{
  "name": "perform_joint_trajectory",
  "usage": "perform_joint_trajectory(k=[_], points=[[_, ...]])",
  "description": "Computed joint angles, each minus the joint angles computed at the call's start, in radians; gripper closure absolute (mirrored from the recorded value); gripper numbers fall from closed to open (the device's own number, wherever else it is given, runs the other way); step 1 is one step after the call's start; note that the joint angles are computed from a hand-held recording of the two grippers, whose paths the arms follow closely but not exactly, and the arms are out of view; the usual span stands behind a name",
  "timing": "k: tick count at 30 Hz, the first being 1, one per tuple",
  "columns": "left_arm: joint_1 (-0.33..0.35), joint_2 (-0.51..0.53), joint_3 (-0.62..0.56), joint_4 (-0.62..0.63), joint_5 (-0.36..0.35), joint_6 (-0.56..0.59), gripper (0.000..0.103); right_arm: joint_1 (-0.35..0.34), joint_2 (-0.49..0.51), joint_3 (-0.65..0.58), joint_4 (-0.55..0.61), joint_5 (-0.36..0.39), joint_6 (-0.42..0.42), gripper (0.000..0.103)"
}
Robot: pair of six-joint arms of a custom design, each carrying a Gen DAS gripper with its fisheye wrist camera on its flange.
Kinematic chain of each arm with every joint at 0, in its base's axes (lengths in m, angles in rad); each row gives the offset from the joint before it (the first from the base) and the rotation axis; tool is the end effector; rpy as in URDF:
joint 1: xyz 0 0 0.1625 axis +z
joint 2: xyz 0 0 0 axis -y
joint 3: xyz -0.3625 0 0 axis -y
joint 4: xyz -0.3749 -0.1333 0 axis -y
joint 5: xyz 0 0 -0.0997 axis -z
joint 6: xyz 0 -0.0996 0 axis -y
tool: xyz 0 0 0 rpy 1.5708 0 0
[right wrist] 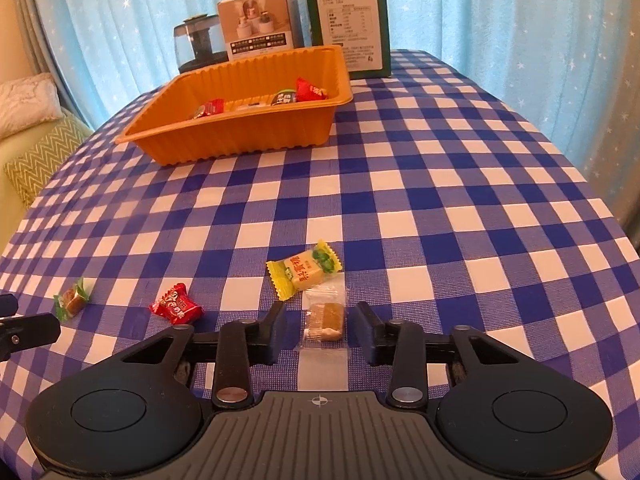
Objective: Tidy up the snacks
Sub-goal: 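Grasp the green-wrapped sweet with the left tool while the right tool grasps the clear packet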
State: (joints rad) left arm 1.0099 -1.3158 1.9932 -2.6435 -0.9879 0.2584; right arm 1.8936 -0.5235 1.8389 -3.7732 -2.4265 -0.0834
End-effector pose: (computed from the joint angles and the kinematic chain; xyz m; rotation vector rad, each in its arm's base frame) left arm -0.1107 -0.5299 0.2400 0.8775 2.4065 -0.6218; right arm 0.2208 -0.4769 0.0170 -0.0226 -2.2041 1.1334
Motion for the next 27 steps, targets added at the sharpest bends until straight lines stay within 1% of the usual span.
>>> perform_joint_trajectory(k=[4, 6, 7, 8, 15, 18, 20, 25, 27], points=[[0.004, 0.008, -0.004, -0.007, -0.005, 0.001, 0.013, 0.001, 0.018, -0.023, 0.002, -0.017, -0.030, 0.068], [0.006, 0.011, -0.009, -0.001, -0.014, -0.006, 0.016, 0.000, 0.017, -0.023, 0.003, -0.019, -0.022, 0.070], [0.008, 0.012, -0.013, 0.005, -0.019, -0.008, 0.018, 0.000, 0.016, -0.023, 0.005, -0.024, -0.021, 0.078], [0.010, 0.013, -0.016, 0.009, -0.022, -0.005, 0.018, 0.001, 0.015, -0.022, 0.010, -0.029, -0.021, 0.082], [0.027, 0.041, -0.035, -0.017, -0.013, 0.059, 0.021, 0.014, -0.013, 0.018, -0.011, -0.029, -0.015, 0.082], [0.040, 0.068, -0.065, -0.018, -0.013, 0.110, 0.027, 0.022, -0.022, 0.032, -0.016, -0.031, -0.004, 0.082], [0.047, 0.086, -0.085, -0.010, -0.015, 0.149, 0.038, 0.026, -0.028, 0.038, -0.011, -0.032, 0.009, 0.082], [0.064, 0.113, -0.127, 0.037, -0.033, 0.210, 0.056, 0.026, -0.040, 0.057, 0.002, -0.029, 0.038, 0.082], [0.069, 0.124, -0.141, 0.057, -0.038, 0.235, 0.058, 0.025, -0.044, 0.061, 0.008, -0.030, 0.044, 0.082]])
